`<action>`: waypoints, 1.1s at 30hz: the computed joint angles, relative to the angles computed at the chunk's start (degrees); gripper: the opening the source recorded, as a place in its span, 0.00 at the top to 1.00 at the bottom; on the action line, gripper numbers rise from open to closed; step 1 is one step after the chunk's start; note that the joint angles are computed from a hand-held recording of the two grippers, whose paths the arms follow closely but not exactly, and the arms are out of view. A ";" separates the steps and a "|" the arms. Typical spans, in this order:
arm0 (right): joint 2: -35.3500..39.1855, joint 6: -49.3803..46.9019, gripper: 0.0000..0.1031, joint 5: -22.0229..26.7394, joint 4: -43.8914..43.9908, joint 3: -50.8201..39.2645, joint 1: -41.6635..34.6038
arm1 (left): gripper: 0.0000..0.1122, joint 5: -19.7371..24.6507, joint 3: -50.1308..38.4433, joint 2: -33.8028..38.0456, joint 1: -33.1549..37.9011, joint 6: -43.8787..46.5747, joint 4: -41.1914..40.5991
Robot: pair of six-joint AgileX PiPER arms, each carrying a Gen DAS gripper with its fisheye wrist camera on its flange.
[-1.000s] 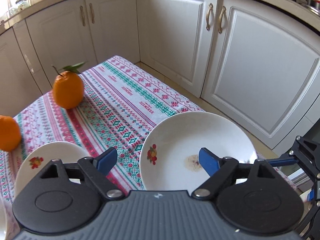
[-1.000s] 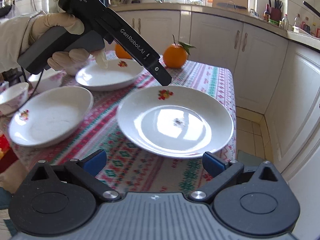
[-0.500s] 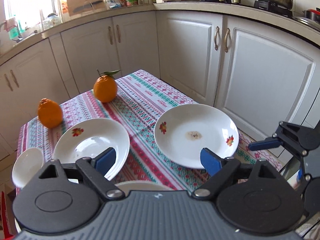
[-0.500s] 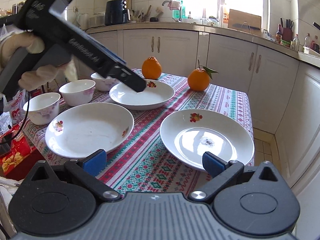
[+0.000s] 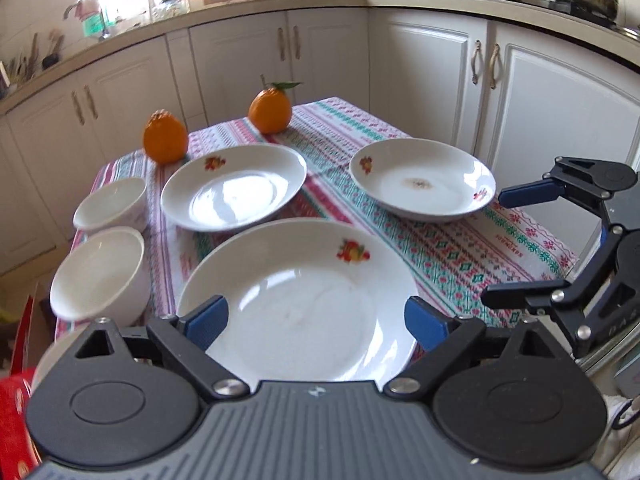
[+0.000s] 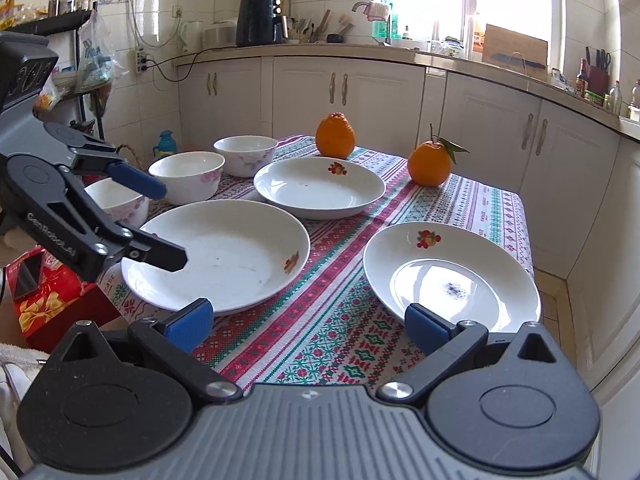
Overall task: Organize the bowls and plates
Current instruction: 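Move the right tool to a white fruit-decal plate and grasp its rim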
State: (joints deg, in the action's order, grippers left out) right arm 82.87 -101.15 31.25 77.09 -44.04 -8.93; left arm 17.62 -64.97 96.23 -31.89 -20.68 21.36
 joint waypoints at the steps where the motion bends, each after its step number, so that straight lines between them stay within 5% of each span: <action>1: 0.25 0.17 0.00 -0.09 -0.19 -0.22 0.30 | 0.16 -0.28 1.54 -0.90 0.27 -1.20 0.64; 6: 2.41 4.45 0.00 1.38 -2.87 -2.74 0.86 | 0.16 -0.23 7.39 -4.44 0.08 -12.53 11.61; 16: 12.51 33.11 0.00 9.63 -26.68 -22.54 6.10 | 0.16 -2.66 12.01 -3.86 1.08 -16.07 14.41; 24: 26.02 49.75 0.01 22.58 -42.23 -46.29 10.71 | 0.16 -4.09 10.10 -0.73 2.42 -6.51 6.53; 33: 41.28 58.45 0.20 37.10 -52.37 -70.51 14.22 | 0.17 -4.00 8.40 0.21 4.37 12.15 -10.86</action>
State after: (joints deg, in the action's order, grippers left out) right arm 124.15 -42.69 68.35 24.72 -114.55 5.29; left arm 13.62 -56.57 96.44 -27.52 -8.53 10.50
